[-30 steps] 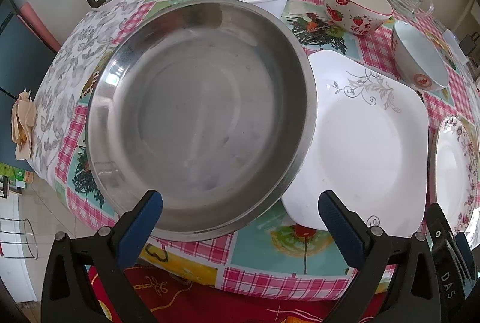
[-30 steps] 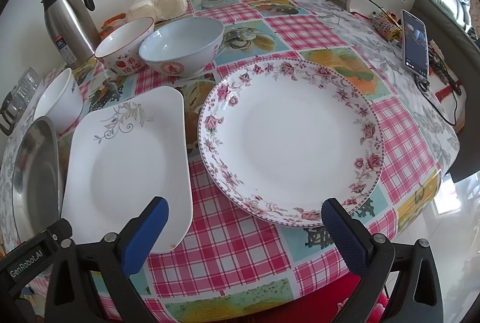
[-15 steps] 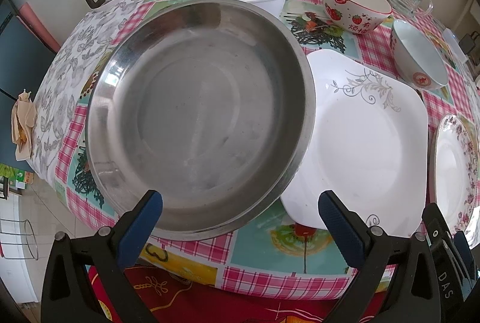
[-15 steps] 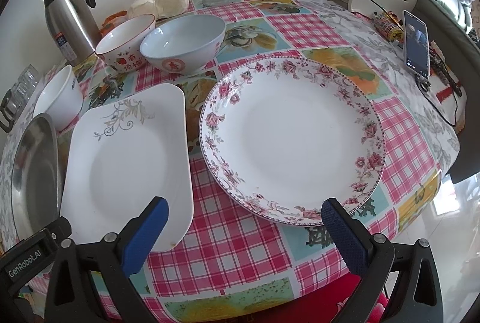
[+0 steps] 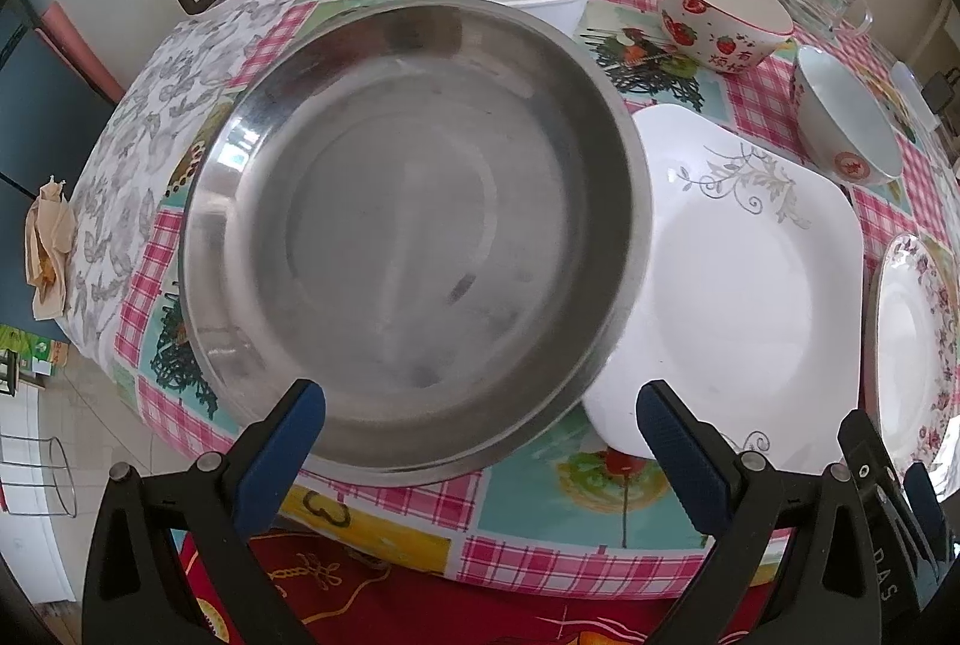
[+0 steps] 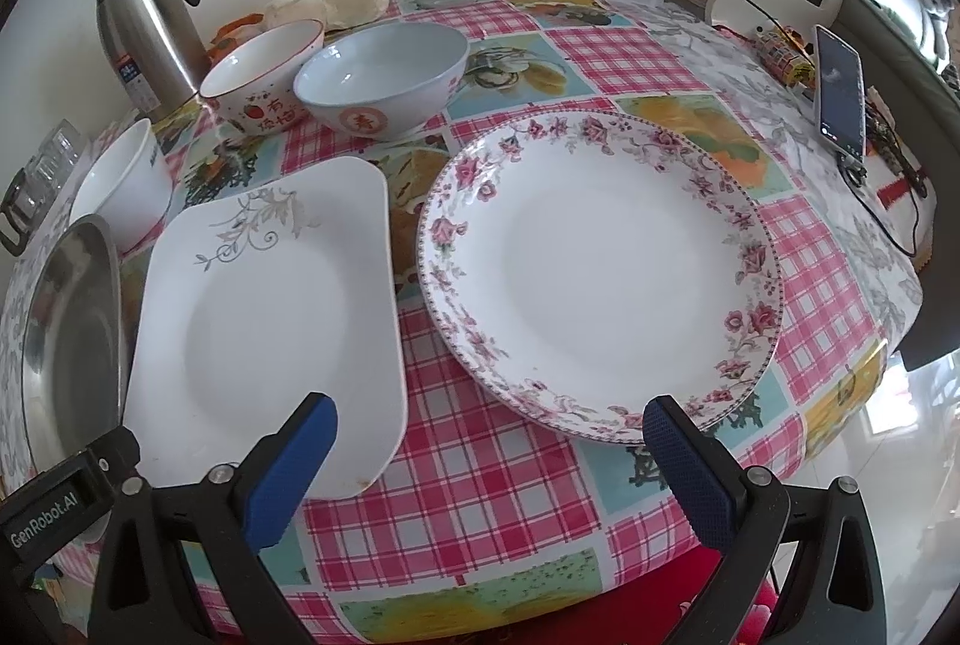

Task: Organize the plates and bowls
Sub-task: 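Move both grippers toward the rim of the stainless steel basin, then close both grippers on the rim of the stainless steel basin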

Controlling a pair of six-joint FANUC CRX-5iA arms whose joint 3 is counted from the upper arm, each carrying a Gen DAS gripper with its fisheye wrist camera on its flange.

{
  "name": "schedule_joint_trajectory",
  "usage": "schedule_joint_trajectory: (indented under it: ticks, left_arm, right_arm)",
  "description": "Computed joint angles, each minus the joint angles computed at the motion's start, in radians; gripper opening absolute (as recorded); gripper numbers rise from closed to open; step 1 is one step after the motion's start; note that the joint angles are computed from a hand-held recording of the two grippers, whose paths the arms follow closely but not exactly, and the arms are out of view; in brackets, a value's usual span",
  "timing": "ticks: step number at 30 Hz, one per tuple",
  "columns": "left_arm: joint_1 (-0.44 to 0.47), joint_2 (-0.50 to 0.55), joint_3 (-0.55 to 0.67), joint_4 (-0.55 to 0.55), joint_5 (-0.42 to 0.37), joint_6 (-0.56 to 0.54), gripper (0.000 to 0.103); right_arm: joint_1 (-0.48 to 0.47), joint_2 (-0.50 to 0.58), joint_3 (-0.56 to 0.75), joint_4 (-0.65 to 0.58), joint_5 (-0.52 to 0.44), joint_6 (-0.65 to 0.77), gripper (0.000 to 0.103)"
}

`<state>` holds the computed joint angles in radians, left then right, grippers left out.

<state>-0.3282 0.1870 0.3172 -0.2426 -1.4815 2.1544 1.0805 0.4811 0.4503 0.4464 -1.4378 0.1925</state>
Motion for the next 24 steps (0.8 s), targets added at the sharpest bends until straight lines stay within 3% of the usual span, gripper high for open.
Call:
schedule_joint_trajectory:
  ticks: [7, 10, 20, 24]
  left_arm:
    - [0.036, -0.025, -0.012, -0.047, 0.007, 0.009, 0.103]
    - [0.087, -0.036, -0.032, 0.0, 0.003, 0.011, 0.103]
    - [0.254, -0.141, -0.199, 0.139, 0.148, 0.08, 0.103]
    - [0.269, -0.169, -0.221, 0.097, 0.175, 0.104, 0.103]
  right_arm:
    - [0.018, 0.03, 0.038, 0.008, 0.021, 0.032, 0.103]
    - [0.025, 0.047, 0.06, 0.012, 0.037, 0.046, 0.103]
    - [0.055, 0.118, 0.143, 0.022, 0.124, 0.127, 0.103]
    - [0.057, 0.135, 0.158, 0.022, 0.181, 0.137, 0.103]
